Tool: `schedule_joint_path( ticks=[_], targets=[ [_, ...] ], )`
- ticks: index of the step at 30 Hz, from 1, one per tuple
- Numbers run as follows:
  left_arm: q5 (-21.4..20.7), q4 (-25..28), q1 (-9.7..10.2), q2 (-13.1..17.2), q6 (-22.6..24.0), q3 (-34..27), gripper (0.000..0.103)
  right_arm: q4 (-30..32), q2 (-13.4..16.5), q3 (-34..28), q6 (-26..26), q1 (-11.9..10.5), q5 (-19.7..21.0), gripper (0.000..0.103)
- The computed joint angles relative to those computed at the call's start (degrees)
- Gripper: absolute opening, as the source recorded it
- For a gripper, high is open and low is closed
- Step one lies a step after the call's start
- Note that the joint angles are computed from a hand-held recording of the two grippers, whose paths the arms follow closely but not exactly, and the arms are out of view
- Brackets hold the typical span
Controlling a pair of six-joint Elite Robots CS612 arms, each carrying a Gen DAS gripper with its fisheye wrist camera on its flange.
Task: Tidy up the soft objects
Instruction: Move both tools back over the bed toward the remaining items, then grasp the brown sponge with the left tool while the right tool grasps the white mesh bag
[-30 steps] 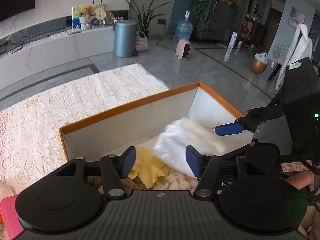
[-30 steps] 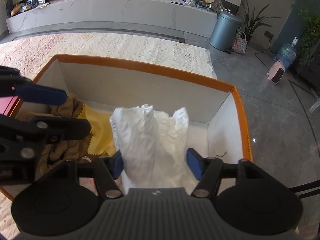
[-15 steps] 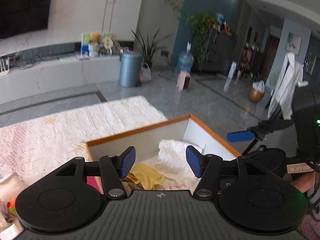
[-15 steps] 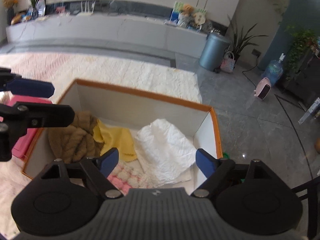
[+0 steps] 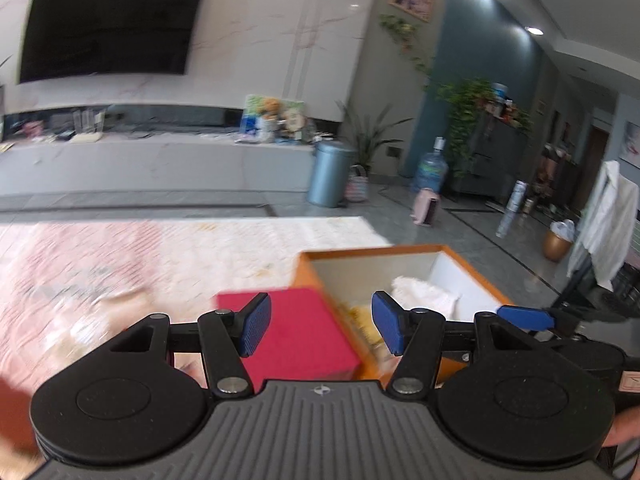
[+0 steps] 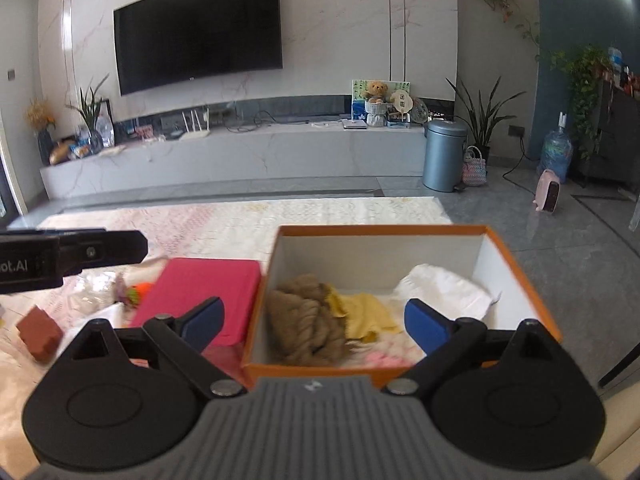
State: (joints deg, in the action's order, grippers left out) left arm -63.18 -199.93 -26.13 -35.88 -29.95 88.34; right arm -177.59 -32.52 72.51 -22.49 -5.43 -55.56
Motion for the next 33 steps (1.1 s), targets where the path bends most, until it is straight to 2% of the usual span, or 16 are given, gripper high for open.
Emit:
schedule_joint_path(
  ticks=[5, 8, 14, 22, 26, 28, 33],
  targets=[
    [2.6, 1.8, -0.28, -1.3, -3.3, 5.2, 0.068, -7.3, -0.6, 5.5, 3.1, 0.6, 2.3, 0.095],
    [3.1, 3.4, -0.33, -2.2, -6.5, 8.2, 0.067, -7.9, -0.8, 7.5, 3.1, 1.1, 4.5, 0.095],
    [5.6, 5.4, -0.66, -4.2, -11.7, 13.5, 0.067, -6.8, -1.4, 10.0, -2.4, 2.6, 5.3, 0.095],
    [5.9, 4.9, -0.18, -4.9, -16.8, 16.2, 0.067, -4.5, -1.7, 10.9, -8.4, 4.4, 5.9, 0.095],
    [4.8, 6.3, 0.88, -5.2, -17.7, 16.7, 0.067, -3.3, -1.5, 10.7, -12.1, 5.6, 5.5, 0.095],
    [3.9, 7.2, 1.46, -5.5, -18.3, 17.0, 0.062, -2.6, -1.2, 10.2, -14.0, 6.1, 5.6, 0.095],
    [2.0, 9.1, 3.15, -6.6, -20.5, 17.9, 0.062, 0.2, -0.2, 8.0, -17.8, 7.6, 5.0, 0.095]
  ],
)
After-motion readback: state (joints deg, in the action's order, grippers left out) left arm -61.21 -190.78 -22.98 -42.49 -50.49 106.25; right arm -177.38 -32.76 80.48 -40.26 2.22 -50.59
